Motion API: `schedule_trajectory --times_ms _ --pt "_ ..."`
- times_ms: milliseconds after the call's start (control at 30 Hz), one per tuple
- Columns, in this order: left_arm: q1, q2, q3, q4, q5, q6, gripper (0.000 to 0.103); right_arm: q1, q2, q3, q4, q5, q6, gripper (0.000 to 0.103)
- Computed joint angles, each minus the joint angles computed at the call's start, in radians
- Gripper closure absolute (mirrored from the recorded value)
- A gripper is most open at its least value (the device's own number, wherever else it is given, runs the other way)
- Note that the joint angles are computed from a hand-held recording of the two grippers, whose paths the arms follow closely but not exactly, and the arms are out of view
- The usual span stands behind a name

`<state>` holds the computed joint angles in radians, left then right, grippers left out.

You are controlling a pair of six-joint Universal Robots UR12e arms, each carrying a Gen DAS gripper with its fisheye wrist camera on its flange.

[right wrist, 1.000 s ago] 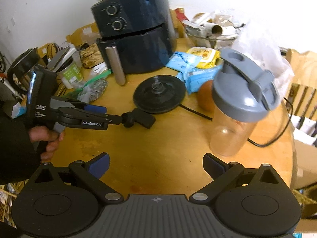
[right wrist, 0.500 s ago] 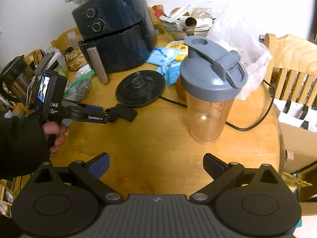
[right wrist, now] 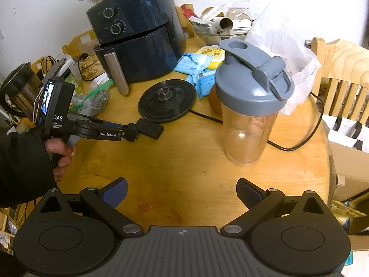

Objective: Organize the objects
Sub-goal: 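Close the right tool on the black rectangular block while the left tool holds the knob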

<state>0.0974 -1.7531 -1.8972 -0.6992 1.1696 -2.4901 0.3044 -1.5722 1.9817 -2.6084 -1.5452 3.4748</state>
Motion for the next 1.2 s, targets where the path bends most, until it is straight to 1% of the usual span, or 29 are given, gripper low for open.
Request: schedule_trajectory --times_ms 267,467,633,767,900,1200 --pt "0.014 0.029 -0.009 -0.003 -0.028 -0.001 0.075 0.007 0.007 -0.006 0.0 0.01 -0.024 0.003" --pt "0.023 0.052 -0.02 -0.013 -0.03 0.003 0.075 0.011 0.019 -0.011 -0.01 0.022 -0.053 0.003" --pt "0.044 0.079 -0.032 -0.032 -0.045 0.003 0.075 0.016 0.041 -0.017 -0.027 0.036 -0.084 0.003" --pt "0.064 0.106 -0.042 -0.051 -0.062 0.005 0.075 0.023 0.066 -0.027 -0.041 0.044 -0.126 0.003" --pt "0.083 0.131 -0.053 -0.067 -0.076 0.003 0.075 0.03 0.095 -0.041 -0.059 0.051 -0.19 0.003" --pt "0.127 0.182 -0.075 -0.098 -0.098 -0.028 0.074 0.036 0.166 -0.08 -0.104 0.07 -0.29 0.003"
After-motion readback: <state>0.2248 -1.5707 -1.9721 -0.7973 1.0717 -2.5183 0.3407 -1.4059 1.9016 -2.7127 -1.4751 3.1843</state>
